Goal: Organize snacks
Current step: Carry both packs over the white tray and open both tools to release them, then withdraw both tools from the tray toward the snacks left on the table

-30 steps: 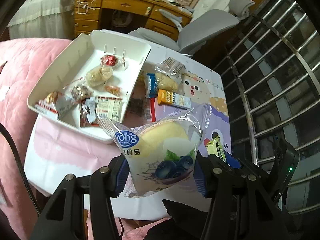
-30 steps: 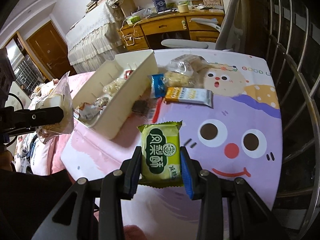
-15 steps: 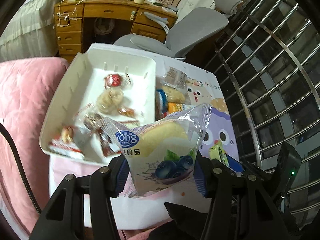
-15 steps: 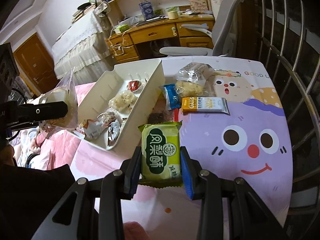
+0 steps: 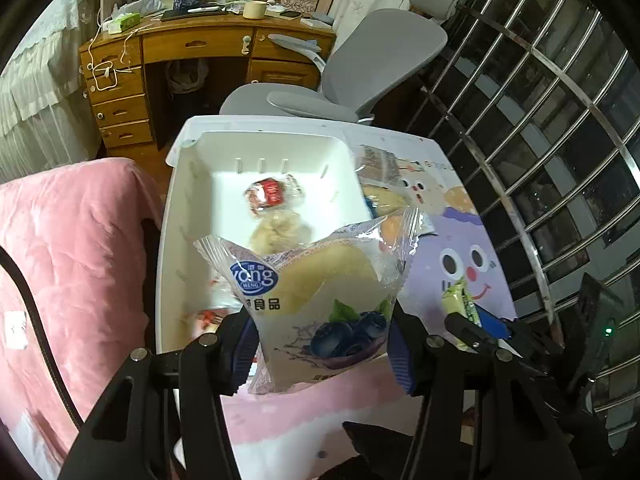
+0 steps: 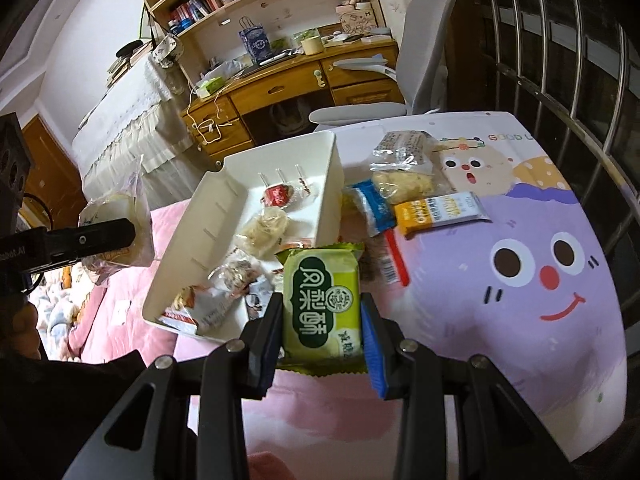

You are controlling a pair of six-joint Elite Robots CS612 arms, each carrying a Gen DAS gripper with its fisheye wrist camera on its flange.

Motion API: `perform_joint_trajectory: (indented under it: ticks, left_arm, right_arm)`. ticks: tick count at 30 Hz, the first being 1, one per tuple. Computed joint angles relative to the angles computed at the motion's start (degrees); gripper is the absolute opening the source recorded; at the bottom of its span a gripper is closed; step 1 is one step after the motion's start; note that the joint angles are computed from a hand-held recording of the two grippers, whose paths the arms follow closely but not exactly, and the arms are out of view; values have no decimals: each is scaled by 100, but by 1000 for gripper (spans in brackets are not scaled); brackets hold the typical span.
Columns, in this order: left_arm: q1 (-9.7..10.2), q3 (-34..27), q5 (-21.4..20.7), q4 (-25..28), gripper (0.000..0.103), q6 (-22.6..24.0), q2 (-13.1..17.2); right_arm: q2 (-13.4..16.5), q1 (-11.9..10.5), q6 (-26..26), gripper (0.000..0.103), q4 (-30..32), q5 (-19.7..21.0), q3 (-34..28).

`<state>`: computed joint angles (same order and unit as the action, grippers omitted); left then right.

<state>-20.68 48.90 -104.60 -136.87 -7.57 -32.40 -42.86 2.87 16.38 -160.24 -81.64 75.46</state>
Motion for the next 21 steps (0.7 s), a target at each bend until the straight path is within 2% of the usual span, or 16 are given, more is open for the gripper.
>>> perform_joint_trajectory:
  ticks: [5, 14, 16, 20, 21]
  left_arm:
    - [119, -213, -33, 136, 54, 283, 110]
    - [214, -479, -80, 393, 57, 423, 264]
    - [184, -487, 107, 435, 71, 421, 264]
    - [173, -405, 126, 281, 74, 333, 242]
    - [168, -391, 141, 289, 78, 350, 231]
  right_arm:
    - [109, 125, 261, 37, -94, -48, -177]
    - [301, 304, 198, 37, -176, -56, -521]
    - [335, 327, 190, 38, -153, -95, -586]
    - [377, 297, 540, 48, 68, -1, -682]
    - [371, 282, 654, 49, 57, 39, -666]
